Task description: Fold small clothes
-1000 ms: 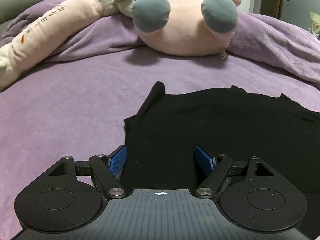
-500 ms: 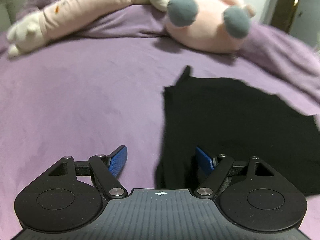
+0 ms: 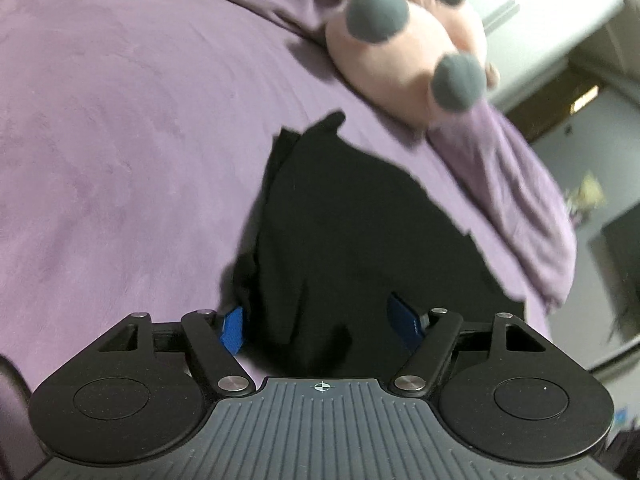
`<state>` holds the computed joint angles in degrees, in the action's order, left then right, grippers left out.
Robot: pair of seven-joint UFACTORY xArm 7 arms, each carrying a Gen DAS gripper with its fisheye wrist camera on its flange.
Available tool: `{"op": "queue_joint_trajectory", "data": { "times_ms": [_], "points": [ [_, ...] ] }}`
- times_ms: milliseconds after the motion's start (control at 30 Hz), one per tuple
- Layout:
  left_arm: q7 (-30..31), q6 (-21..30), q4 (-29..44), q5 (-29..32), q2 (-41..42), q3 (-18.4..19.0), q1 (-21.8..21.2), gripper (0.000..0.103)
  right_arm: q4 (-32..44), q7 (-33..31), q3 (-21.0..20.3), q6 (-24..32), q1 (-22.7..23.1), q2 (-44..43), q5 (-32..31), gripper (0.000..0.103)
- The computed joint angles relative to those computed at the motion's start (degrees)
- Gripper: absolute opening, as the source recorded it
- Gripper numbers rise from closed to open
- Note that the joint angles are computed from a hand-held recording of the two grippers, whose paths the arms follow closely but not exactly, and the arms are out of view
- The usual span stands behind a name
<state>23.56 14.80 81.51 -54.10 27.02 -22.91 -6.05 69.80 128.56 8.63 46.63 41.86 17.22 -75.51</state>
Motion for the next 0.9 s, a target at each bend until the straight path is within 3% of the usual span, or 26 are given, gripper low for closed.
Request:
{"op": "queue_joint_trajectory", "data": {
  "times_ms": [67, 100, 167, 233, 267, 333, 467, 533, 567, 633, 733, 833, 900],
  "points": [
    [2.92, -0.8, 2.41, -4.89, 2.74, -2.99, 2.11, 0.061, 3.42, -0.56, -0.37, -2.23, -0.25, 2.08, -1.59, 0.026],
    [2.41, 0.29, 4.29, -6.22, 4.53, -3.31, 2.49, 0.057, 5.81, -2.15, -0.68, -3.29, -0.27, 3.8, -2.05, 0.026],
    [-0.11, 0.77, 6.79, -8.07, 7.03, -2.94, 2.26, 0.036, 11.64, -6.41, -1.57, -4.87, 0.32, 7.98, -2.03, 0.026],
    [-1.09, 1.93, 8.67, -8.54, 8.68, -2.74, 2.28, 0.021, 16.07, -8.77, -2.82, -6.51, 0.95, 11.43, -1.07, 0.026],
    [-0.94, 2.38, 9.29, -8.87, 9.16, -2.87, 2.52, 0.018, 18.68, -10.47, -3.27, -6.94, 1.09, 13.62, 0.34, 0.026],
    [4.65, 2.3, 9.09, -13.24, 9.36, -5.63, 4.94, 0.016, 22.22, -13.79, -4.04, -6.92, 1.47, 16.94, 3.37, 0.026],
    [11.21, 3.87, 8.23, -19.91, 8.19, -6.07, 6.25, 0.014, 26.12, -18.4, -6.65, -4.16, 4.31, 19.59, 5.89, 0.023],
    [12.12, 4.7, 8.28, -21.72, 8.01, -5.11, 5.82, 0.014, 25.33, -15.05, -9.51, -5.2, 6.79, 18.82, 2.66, 0.023],
    [12.02, 4.99, 8.36, -22.4, 7.94, -4.48, 5.38, 0.014, 25.6, -14.66, -10.94, -6.23, 7.8, 19.17, 2.22, 0.023],
    [9.66, 5.86, 8.54, -22.02, 7.8, -2.41, 3.89, 0.014, 28.21, -19.87, -8.86, -6.75, 5.73, 21.7, 6.02, 0.024],
    [3.67, 6.79, 8.95, -20.0, 7.86, 0.64, 1.68, 0.014, 27.59, -20.8, -11.37, -10.08, 6.43, 21.48, 7.19, 0.024],
    [2.63, 6.62, 8.52, -19.02, 7.19, 1.4, 1.08, 0.014, 20.61, -9.05, -14.73, -16.35, 7.34, 16.41, 2.06, 0.022],
    [0.61, 6.13, 8.45, -16.25, 6.44, 2.49, -0.07, 0.014, 15.28, -1.02, -15.76, -15.02, 8.6, 12.52, -3.86, 0.022]
  ]
}}
